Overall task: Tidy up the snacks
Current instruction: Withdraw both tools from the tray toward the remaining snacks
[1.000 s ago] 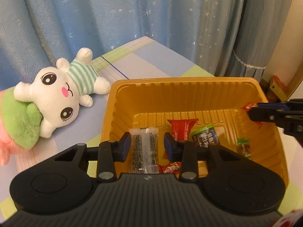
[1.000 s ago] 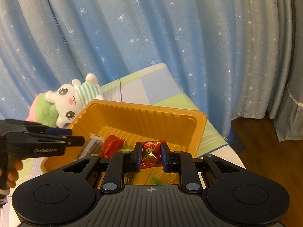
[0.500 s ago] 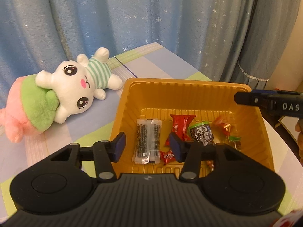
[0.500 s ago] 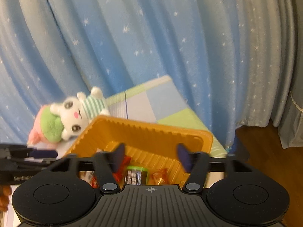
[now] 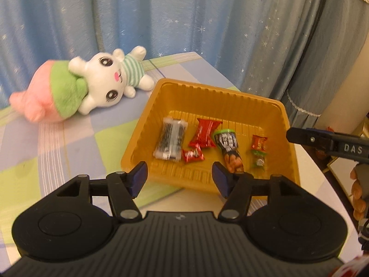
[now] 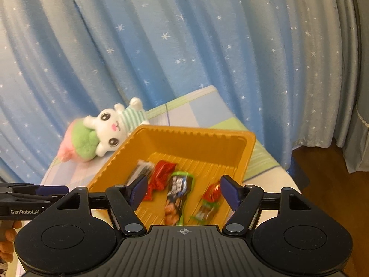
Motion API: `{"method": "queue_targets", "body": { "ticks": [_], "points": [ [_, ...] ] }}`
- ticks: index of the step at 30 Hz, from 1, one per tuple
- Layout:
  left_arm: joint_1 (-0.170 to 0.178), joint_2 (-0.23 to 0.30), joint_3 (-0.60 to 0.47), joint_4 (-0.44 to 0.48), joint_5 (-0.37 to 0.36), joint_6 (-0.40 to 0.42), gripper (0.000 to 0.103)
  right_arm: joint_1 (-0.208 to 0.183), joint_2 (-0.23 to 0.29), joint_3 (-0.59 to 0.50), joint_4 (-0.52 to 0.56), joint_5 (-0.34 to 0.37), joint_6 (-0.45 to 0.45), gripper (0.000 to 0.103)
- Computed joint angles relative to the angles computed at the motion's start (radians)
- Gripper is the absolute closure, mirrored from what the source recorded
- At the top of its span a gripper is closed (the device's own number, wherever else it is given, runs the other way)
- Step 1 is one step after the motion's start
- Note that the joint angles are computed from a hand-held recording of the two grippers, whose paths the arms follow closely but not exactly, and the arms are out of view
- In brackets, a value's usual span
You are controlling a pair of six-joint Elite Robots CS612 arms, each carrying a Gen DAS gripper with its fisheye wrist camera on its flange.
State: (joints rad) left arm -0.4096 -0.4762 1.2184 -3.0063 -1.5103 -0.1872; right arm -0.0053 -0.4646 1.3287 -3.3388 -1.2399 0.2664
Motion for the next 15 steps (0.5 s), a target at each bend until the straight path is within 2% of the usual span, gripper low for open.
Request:
{"method": "queue_targets", "body": {
  "ticks": [15],
  "points": [
    [-0.013,-0.136,0.286,-0.143,0.032,-0.156,0.04,0.007,-0.099,0.197,-0.086,0.064,-0.024,0.029]
  ]
}}
